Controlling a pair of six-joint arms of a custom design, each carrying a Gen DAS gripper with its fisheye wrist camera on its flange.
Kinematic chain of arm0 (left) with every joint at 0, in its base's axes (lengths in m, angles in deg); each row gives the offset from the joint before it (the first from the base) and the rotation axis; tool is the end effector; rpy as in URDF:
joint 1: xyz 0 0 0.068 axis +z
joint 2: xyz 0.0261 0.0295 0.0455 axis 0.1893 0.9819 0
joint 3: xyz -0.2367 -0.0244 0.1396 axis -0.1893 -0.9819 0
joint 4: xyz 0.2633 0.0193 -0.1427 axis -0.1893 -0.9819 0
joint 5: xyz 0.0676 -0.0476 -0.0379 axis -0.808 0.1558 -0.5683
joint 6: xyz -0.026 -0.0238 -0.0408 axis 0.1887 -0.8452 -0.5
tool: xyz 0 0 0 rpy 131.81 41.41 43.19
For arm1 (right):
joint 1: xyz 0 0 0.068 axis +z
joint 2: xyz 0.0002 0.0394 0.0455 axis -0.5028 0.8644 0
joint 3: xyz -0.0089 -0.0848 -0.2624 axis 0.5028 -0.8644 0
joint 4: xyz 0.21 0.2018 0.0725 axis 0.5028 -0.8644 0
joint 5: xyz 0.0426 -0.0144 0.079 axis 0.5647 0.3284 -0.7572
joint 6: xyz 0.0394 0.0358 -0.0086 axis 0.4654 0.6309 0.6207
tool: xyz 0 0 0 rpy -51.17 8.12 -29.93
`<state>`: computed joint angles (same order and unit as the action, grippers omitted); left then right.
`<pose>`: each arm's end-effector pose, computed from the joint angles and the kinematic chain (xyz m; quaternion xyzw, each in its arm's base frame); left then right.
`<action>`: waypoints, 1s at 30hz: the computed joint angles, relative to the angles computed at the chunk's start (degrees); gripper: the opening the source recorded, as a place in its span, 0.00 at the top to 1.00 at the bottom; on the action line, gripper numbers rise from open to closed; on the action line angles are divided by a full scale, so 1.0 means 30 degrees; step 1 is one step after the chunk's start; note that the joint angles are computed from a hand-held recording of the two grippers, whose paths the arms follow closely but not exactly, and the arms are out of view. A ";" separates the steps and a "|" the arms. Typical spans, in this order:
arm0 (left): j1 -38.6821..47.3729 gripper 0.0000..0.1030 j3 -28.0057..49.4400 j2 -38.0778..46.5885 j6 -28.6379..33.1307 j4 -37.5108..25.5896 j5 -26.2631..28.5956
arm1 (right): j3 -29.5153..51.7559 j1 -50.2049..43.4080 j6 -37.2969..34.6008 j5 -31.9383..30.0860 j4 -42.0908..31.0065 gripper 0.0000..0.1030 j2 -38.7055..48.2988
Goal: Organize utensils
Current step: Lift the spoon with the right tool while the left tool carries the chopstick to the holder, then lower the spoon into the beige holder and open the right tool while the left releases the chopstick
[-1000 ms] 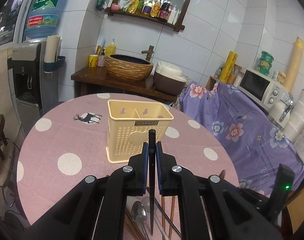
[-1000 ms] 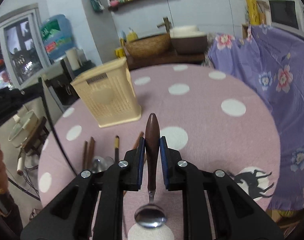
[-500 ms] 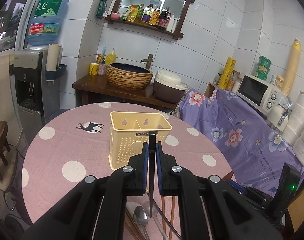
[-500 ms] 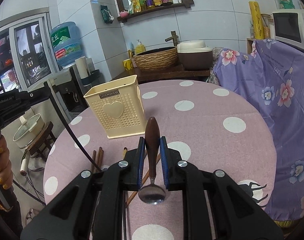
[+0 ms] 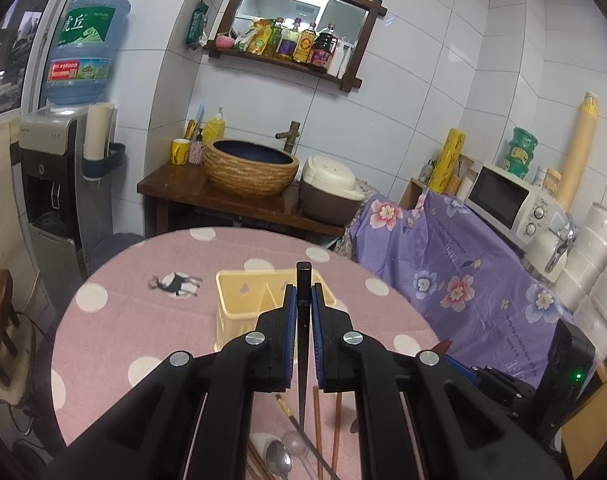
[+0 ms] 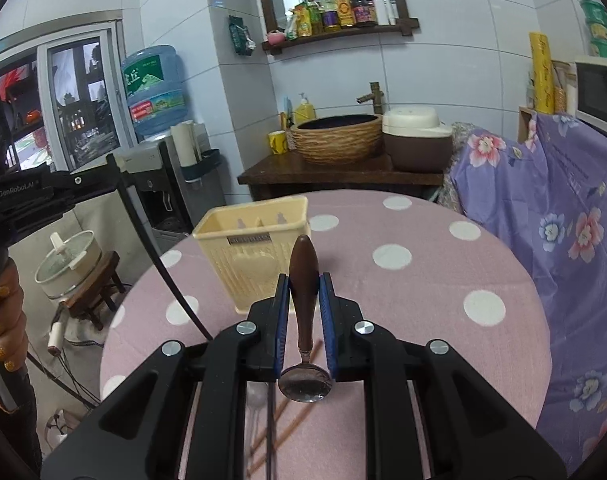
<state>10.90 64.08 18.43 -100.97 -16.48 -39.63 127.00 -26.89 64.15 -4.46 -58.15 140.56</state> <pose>0.2258 -0.0081 0.3525 -0.0271 0.8452 -0.1492 0.5125 0.2746 0.0297 0.2973 -0.1243 0.8496 0.1825 0.4790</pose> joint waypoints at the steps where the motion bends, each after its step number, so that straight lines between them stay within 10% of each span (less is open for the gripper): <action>1: 0.0083 0.92 0.0805 0.0398 0.0170 -0.0231 -0.0066 | 0.0677 0.0154 0.0056 -0.0046 -0.0162 0.84 0.0348; 13: 0.0457 0.92 0.8438 0.6059 0.0284 -0.0551 -0.3107 | 1.1250 0.3655 0.1863 0.3183 -0.0428 0.84 0.7119; 30: 0.0298 0.92 0.2426 0.7451 0.0198 0.3555 -0.3180 | 0.8040 0.4566 0.2446 0.4769 0.2944 0.84 1.0439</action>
<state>11.79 71.36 40.79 -100.37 -5.81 -49.17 151.12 -13.19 71.49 9.85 -49.32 171.88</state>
